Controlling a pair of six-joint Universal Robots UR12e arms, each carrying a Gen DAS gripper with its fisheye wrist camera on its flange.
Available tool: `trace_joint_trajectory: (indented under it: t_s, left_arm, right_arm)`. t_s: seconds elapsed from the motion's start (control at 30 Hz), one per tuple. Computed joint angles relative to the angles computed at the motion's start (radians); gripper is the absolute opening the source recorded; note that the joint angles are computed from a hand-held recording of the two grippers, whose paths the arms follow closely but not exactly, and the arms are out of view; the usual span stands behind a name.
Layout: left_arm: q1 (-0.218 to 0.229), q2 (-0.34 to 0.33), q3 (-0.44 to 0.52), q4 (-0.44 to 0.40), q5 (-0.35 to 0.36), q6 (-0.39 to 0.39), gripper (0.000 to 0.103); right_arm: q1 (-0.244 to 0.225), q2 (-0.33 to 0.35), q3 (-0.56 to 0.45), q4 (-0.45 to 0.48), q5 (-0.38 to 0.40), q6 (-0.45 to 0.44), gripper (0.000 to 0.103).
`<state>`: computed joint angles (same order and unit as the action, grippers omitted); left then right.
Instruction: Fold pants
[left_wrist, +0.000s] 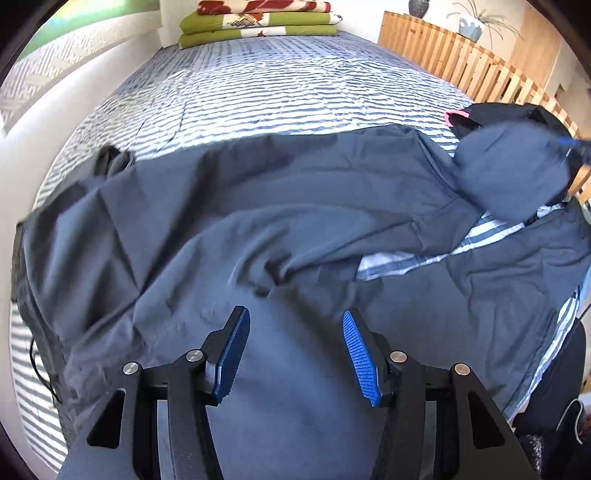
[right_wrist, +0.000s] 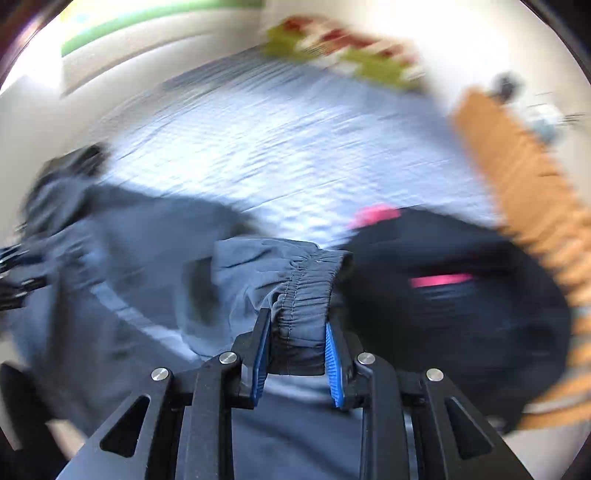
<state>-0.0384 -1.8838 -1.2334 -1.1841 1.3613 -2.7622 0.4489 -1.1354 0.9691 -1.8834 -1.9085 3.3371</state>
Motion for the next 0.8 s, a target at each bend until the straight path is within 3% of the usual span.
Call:
trace_joint_trajectory:
  t_s: [0.1,0.17,0.33,0.53,0.57,0.6,0.7,0.8]
  left_arm:
    - [-0.023,-0.03,0.045,-0.019,0.015,0.025,0.057]
    - [-0.04,-0.054,0.08,-0.041,0.011,0.039,0.057]
    - [-0.091,-0.125,0.17,-0.106,0.009,0.1,0.057]
    - [-0.145,-0.205,0.246,-0.165,0.116,0.173,0.057]
    - [-0.148,-0.213,0.252,-0.169,0.122,0.175,0.051]
    - [-0.148,-0.216,0.255,-0.172,0.119,0.172,0.03]
    - [-0.144,-0.217,0.261,-0.179,0.097,0.161,0.0]
    - [-0.144,-0.206,0.251,-0.146,0.102,0.161,0.001]
  right_arm:
    - [0.006,-0.034,0.055,-0.064,-0.275,-0.024,0.024]
    - [-0.006,-0.039,0.074,-0.054,-0.376,0.011,0.024]
    - [-0.061,-0.035,0.082,0.012,-0.28,0.124,0.024]
    - [-0.093,-0.044,0.118,-0.001,-0.215,0.116,0.024]
    - [-0.092,-0.044,0.122,-0.005,-0.218,0.11,0.024]
    - [-0.092,-0.046,0.129,-0.012,-0.219,0.102,0.024]
    - [-0.097,-0.039,0.125,-0.025,-0.212,0.093,0.024]
    - [-0.101,-0.034,0.113,-0.045,-0.195,0.104,0.024]
